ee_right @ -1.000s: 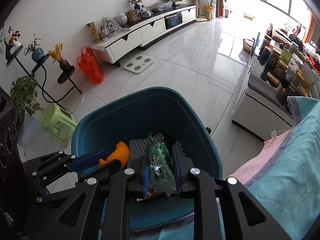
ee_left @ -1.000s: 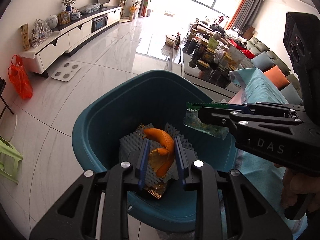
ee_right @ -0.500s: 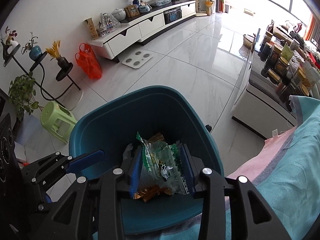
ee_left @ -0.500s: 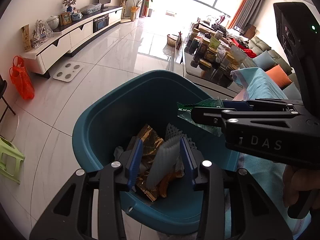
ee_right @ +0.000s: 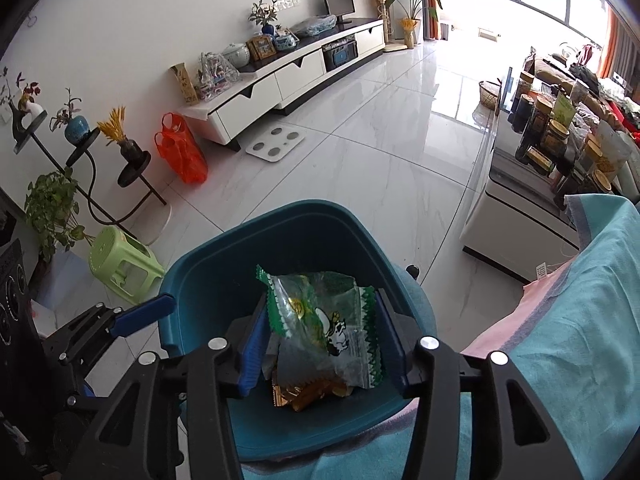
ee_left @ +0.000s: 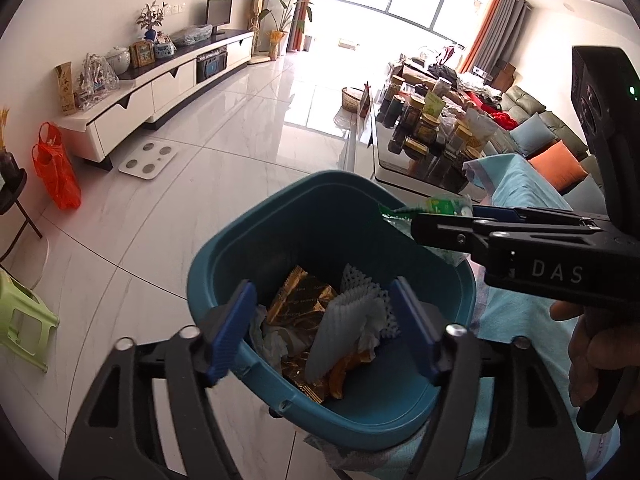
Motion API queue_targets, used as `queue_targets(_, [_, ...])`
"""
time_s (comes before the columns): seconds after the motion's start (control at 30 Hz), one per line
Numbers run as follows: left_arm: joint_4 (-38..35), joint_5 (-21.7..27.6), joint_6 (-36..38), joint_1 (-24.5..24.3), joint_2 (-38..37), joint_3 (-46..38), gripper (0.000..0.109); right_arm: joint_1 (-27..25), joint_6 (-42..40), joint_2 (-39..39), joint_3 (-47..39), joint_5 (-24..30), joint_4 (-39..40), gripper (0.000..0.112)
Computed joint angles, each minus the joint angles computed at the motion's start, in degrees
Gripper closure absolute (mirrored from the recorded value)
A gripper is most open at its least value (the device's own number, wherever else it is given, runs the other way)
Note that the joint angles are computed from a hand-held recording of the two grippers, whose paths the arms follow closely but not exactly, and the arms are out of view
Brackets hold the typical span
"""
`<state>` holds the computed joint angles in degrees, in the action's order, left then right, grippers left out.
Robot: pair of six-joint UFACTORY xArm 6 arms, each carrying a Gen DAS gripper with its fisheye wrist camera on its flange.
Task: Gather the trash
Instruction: 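Move both empty tools back to the remaining trash on the table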
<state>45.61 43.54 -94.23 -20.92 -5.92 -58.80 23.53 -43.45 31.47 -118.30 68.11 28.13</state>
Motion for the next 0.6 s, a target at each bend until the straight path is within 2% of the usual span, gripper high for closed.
queue_targets(0.07, [0.83, 1.54, -0.56, -0.66, -1.32, 0.43, 0.028, -0.45, -0.42, -0.69, 0.67, -0.24, 0.99, 0.055])
queue_targets(0.1, [1.26, 2.51, -0.91, -1.04, -1.86, 0.47, 0.021, -0.67, -0.57, -1.09, 1.06, -0.51, 1.52, 0.049])
queue_targets(0.17, [2.19, 4.84, -1.95, -1.91, -2.88, 0.40, 0.014, -1.25, -1.02, -1.59, 1.34, -0.83, 2.73, 0.045])
queue_targets(0.4, [3.30, 9.02, -4.08, -3.95, -6.46, 0.94, 0.011, -2.79, -2.87, -4.22, 3.14, -2.16, 6.41, 0.028])
queue_targets(0.6, [3.69, 12.33, -3.88, -5.92, -7.65, -0.65, 0.011, -4.02, -4.85, -6.96, 5.46, -3.30, 9.08, 0.024])
